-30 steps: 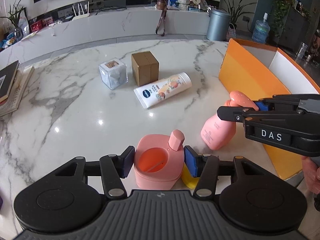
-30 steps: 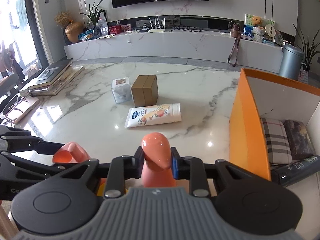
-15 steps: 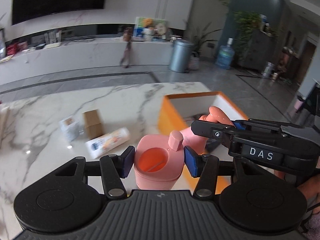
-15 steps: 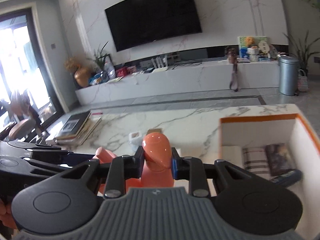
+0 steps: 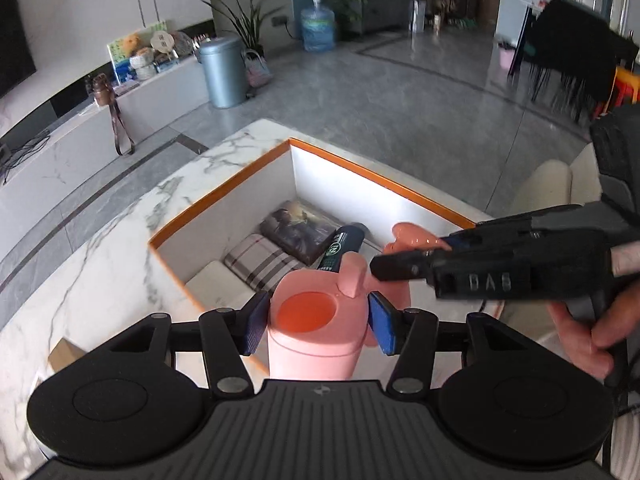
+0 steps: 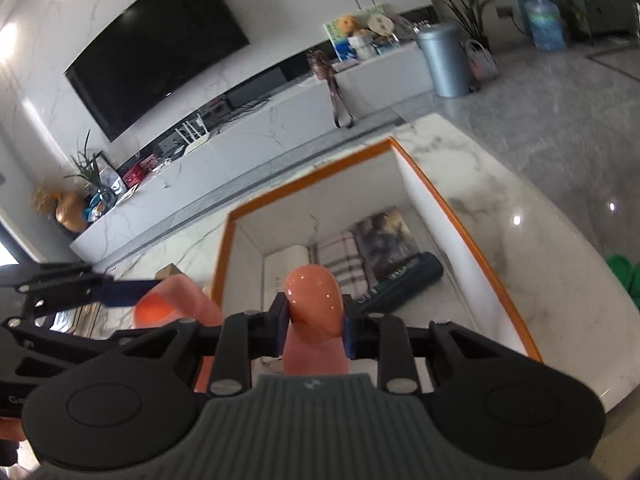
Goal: Organize rigid objects
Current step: 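Carry both pink bottles over the orange box and lower them inside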
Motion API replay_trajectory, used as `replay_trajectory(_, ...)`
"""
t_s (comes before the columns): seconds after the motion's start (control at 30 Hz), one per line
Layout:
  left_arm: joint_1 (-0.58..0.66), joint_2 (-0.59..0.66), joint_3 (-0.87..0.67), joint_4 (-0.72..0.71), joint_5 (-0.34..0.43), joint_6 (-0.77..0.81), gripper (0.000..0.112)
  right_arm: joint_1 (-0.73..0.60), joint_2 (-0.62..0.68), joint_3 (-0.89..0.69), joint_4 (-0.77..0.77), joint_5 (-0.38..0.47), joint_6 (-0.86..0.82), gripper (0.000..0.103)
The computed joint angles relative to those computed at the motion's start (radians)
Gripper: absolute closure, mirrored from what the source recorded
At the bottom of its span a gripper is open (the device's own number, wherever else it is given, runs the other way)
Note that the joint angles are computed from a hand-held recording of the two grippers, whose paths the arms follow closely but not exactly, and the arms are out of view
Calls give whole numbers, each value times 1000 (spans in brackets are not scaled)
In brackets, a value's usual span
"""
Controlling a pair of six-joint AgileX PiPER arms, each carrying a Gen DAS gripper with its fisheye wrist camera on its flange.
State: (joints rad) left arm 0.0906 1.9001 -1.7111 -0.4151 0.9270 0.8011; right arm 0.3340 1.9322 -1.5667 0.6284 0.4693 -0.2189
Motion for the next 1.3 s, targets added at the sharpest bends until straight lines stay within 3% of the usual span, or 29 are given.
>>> replay_trajectory(0.1, -5, 86, -110, -19, 85, -74, 51, -3, 28, -50, -50, 22, 31, 76)
replay_trajectory(0.3, -28, 176, -171, 81, 134, -129, 52, -23, 84, -135, -103, 90, 37, 76)
replay_trajectory(0.97, -96, 292, -275, 270, 258, 129, 51, -58, 122, -138, -52, 133, -16, 76)
replay_trajectory(1.07, -114, 269, -226, 340, 197, 129, 44, -55, 115, -132, -55, 139, -18, 76)
replay_trajectory(1.3, -96, 213, -147, 300, 139, 165, 40, -50, 109, -129, -59, 150, -20, 76)
